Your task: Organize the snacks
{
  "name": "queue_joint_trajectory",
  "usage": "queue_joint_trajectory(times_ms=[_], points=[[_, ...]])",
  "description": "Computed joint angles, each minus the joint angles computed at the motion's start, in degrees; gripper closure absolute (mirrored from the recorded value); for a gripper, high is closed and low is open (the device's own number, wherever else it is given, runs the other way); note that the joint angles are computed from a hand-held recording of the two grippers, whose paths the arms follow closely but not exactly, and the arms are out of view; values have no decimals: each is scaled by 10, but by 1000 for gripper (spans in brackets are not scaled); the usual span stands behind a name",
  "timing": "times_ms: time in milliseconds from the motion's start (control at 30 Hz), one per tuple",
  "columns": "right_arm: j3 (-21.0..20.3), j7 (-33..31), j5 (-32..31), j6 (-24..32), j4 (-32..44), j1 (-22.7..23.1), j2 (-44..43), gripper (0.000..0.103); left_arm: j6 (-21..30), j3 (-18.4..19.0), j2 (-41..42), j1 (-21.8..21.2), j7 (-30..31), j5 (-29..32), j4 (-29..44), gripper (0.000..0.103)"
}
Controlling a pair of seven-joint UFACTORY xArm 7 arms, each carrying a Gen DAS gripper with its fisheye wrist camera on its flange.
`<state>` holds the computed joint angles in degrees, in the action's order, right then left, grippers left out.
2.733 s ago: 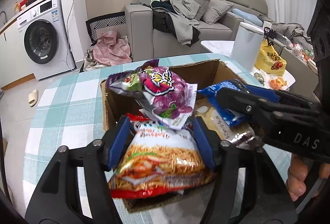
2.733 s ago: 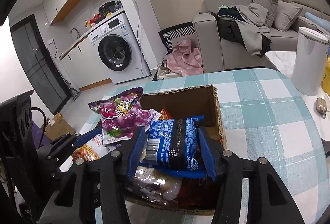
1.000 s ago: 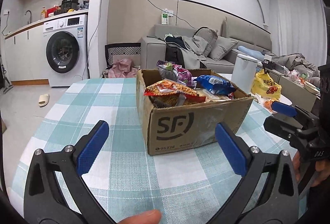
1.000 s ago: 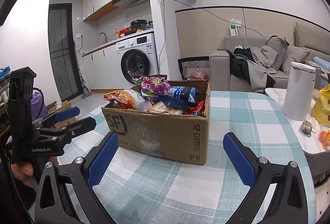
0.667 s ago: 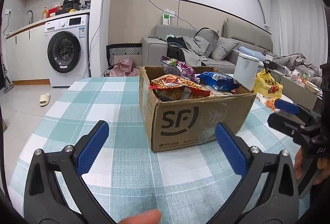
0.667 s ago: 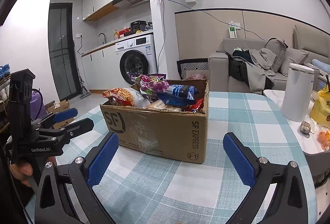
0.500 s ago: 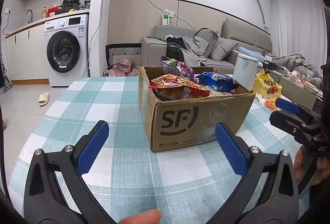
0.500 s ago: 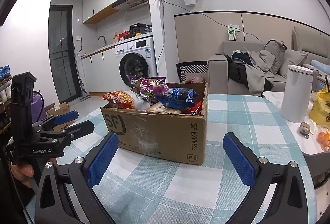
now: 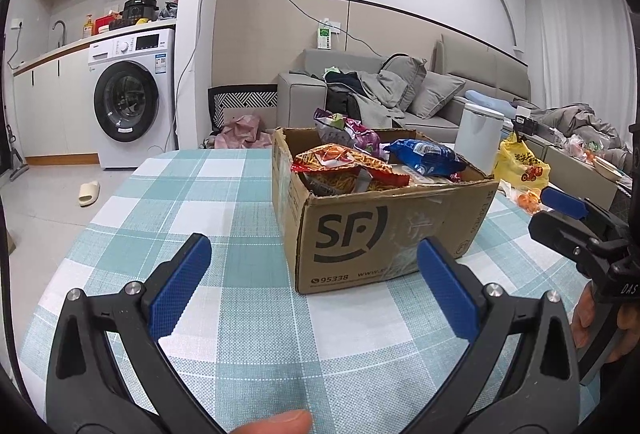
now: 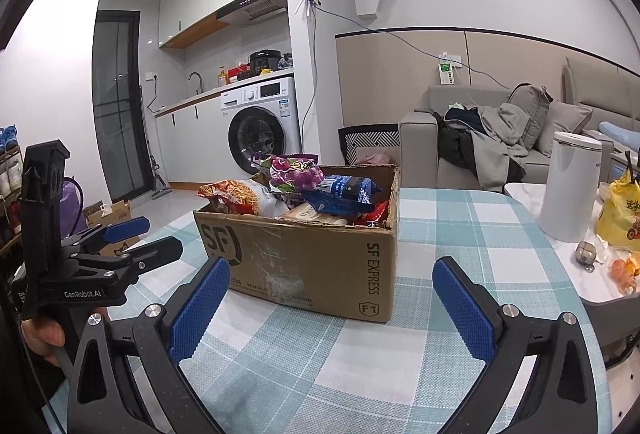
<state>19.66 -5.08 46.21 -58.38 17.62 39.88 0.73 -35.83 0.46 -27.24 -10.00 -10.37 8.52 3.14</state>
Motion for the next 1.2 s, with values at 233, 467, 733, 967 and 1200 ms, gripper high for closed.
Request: queue_joint_trajectory(times_ms=[233,467,733,967,1200], points=[[-1,3,-4,0,-1,-2,-1,0,-1,-5,1,1,1,-4,1,0],[-1,2,-5,0,-1,-2,0,0,-3,-6,3,2,1,-5,1,0],[-1,2,-4,0,-1,-2,0,0,-4,-7,3,2,1,-6,0,0],[-1,2,-5,0,-1,-2,0,0,-6,-7,4,2,1,-6,0,0],[-1,2,-4,0,-1,-2,0,0,-7,-8,5,3,2,-6,-1,0]])
